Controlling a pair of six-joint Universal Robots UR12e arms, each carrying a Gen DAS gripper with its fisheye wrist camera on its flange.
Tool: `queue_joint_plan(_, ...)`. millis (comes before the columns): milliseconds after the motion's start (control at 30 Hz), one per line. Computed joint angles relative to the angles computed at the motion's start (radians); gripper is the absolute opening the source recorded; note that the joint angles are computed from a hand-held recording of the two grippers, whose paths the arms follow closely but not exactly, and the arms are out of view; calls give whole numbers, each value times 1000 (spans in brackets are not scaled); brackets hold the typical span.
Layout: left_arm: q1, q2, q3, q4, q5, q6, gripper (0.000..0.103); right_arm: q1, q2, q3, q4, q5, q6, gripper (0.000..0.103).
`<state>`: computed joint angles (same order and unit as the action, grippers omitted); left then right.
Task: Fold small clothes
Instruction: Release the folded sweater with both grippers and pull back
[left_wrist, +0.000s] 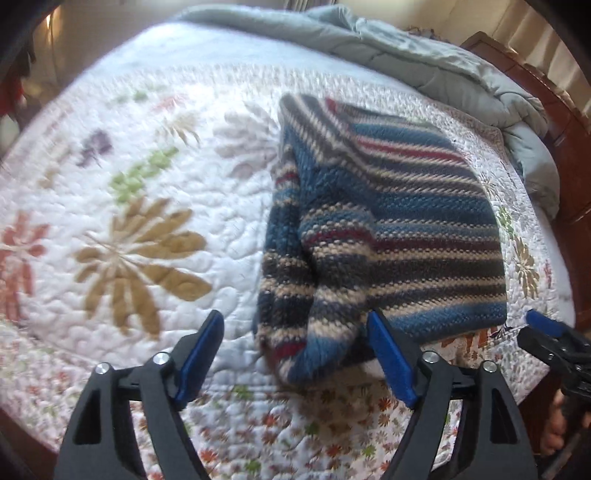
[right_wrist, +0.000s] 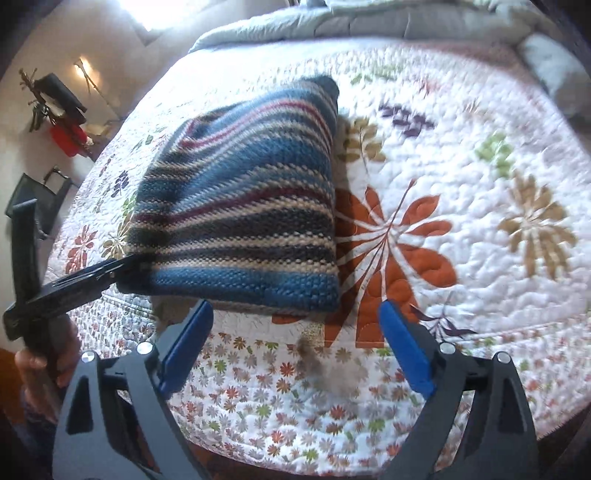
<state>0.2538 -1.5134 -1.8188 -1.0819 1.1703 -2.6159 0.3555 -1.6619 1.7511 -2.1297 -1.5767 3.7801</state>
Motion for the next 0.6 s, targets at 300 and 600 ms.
queue_joint_plan(300, 1, 95, -69, 200, 63, 2, 91, 72, 5, -50, 49, -144, 61, 95)
queue_joint_plan(600, 5, 136, -98, 302, 100, 0, 93, 105, 3, -72, 90, -195, 88, 96)
